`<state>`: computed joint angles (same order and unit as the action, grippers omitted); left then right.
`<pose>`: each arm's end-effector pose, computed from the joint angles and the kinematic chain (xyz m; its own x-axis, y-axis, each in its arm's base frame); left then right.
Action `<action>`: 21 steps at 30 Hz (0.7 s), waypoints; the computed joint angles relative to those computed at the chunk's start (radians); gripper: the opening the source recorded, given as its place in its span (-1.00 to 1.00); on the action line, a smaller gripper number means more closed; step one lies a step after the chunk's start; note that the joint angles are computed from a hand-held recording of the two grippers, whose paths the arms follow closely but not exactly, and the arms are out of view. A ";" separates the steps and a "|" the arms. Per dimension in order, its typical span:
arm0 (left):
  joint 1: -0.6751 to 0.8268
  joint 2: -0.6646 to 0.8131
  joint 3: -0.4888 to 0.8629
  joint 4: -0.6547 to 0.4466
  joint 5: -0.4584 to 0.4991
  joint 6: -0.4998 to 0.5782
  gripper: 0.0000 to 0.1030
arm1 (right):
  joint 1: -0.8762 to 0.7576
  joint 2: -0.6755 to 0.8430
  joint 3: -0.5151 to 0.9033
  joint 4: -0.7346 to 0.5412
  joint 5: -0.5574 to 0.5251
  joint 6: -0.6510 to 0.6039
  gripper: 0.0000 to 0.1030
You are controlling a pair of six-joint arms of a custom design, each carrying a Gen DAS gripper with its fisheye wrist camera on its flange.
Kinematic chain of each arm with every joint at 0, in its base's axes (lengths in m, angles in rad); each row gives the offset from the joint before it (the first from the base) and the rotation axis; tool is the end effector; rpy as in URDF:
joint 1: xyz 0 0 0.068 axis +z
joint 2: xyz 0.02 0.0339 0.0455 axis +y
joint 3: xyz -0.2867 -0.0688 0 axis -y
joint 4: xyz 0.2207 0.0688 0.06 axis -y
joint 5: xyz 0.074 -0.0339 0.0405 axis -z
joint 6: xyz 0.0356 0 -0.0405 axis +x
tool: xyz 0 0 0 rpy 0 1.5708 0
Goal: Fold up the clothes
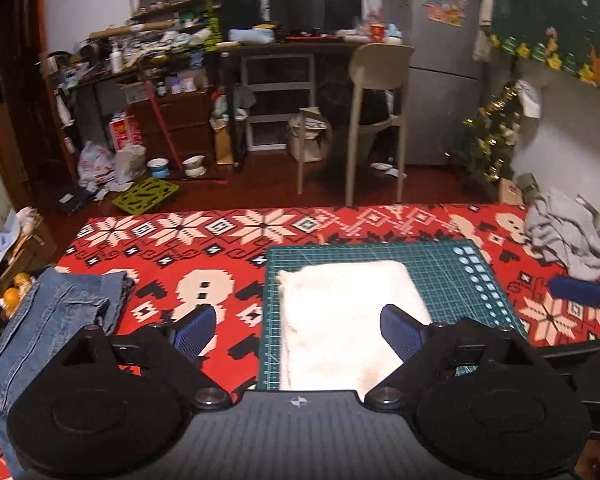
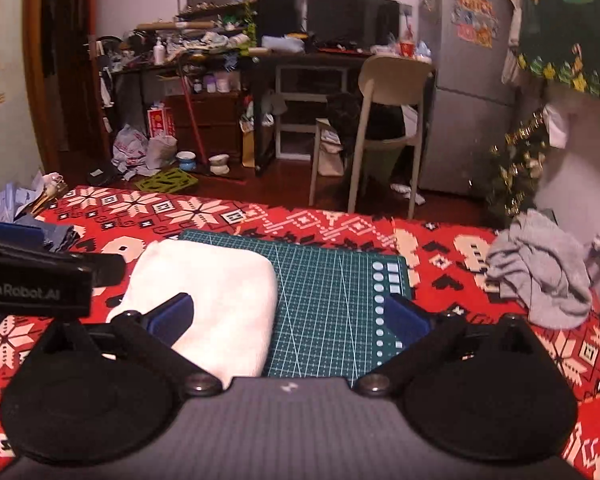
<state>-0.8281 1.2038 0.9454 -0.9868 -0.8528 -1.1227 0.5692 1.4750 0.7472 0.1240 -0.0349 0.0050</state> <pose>0.1394 -0.1123 0.2904 -0.5676 -0.2585 -0.7817 -0.4381 0.8987 0.0209 0.2415 0.1560 0.2347 -0.4811 -0.3019 -0.8231 -0.5604 0.8279 0.0239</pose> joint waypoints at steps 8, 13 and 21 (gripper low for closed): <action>0.043 0.039 0.045 -0.044 0.076 -0.019 0.36 | -0.001 0.008 0.045 -0.073 -0.063 0.019 0.98; 0.059 -0.003 0.001 0.019 0.113 -0.037 0.08 | 0.022 0.012 0.058 -0.089 -0.062 0.034 0.85; 0.087 -0.019 0.001 0.026 0.148 -0.015 -0.15 | 0.062 0.002 0.030 -0.038 -0.006 0.065 0.84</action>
